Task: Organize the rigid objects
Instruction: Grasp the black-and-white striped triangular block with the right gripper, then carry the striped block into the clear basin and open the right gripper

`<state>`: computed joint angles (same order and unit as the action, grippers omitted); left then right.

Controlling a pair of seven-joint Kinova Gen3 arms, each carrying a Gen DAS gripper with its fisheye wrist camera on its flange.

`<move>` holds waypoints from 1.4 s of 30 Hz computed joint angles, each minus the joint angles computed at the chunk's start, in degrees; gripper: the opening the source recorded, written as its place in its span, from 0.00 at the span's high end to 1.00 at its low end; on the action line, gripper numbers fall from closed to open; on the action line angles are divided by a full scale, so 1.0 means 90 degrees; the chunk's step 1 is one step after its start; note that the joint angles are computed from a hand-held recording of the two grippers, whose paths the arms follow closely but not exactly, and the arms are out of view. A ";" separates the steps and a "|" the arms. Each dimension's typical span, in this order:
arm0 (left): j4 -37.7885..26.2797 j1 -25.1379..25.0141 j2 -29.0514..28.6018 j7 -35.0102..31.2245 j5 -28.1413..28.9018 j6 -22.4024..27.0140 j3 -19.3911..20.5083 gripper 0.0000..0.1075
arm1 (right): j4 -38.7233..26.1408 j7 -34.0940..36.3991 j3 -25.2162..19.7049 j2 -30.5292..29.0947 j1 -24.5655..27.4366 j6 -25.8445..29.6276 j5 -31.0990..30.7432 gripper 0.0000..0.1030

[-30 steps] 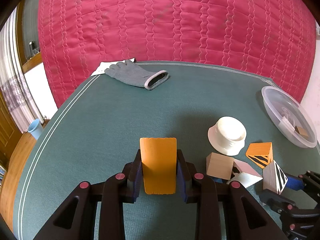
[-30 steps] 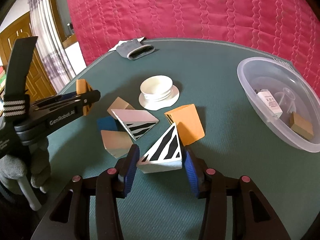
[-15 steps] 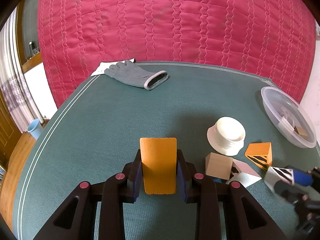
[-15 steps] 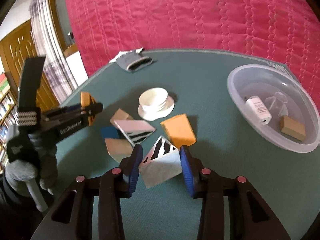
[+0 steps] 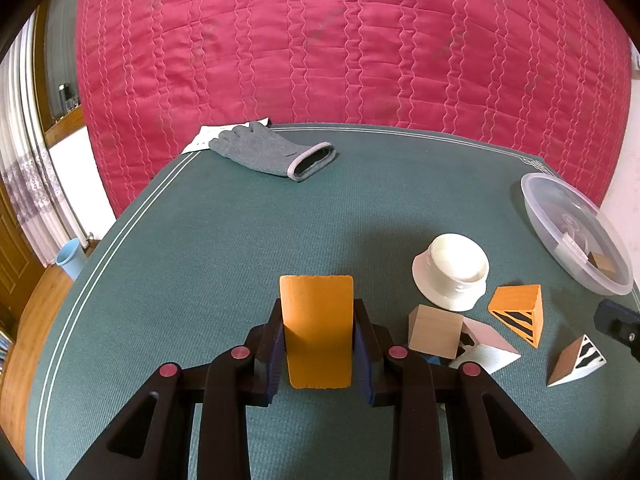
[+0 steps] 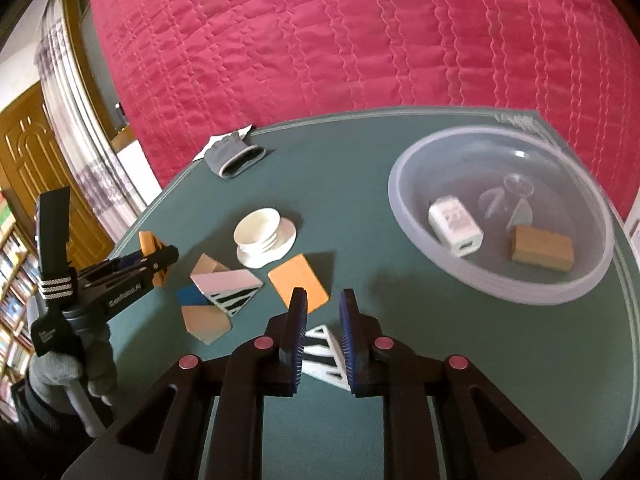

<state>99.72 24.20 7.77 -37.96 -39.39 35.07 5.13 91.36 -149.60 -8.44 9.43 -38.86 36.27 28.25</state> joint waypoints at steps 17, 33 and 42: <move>0.0036 -0.0038 -0.0061 -0.0044 0.0053 -0.0058 0.0043 0.71 | -0.0446 0.1063 0.0035 0.0546 -0.0344 0.0696 -0.0194 0.40; 0.0063 0.0007 -0.0052 0.0048 -0.0079 -0.0046 0.0046 0.71 | -0.0010 -0.0296 0.0191 0.0059 -0.0481 0.0438 0.0858 0.54; 0.0003 0.0075 -0.0035 0.0064 -0.0157 0.0054 0.0075 0.71 | 0.0145 -0.1489 0.0102 -0.0226 -0.0046 0.0659 0.1648 0.54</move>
<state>99.75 24.88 7.46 -37.39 -40.81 35.56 5.80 92.67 -163.00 -7.53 7.40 -39.28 42.20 43.08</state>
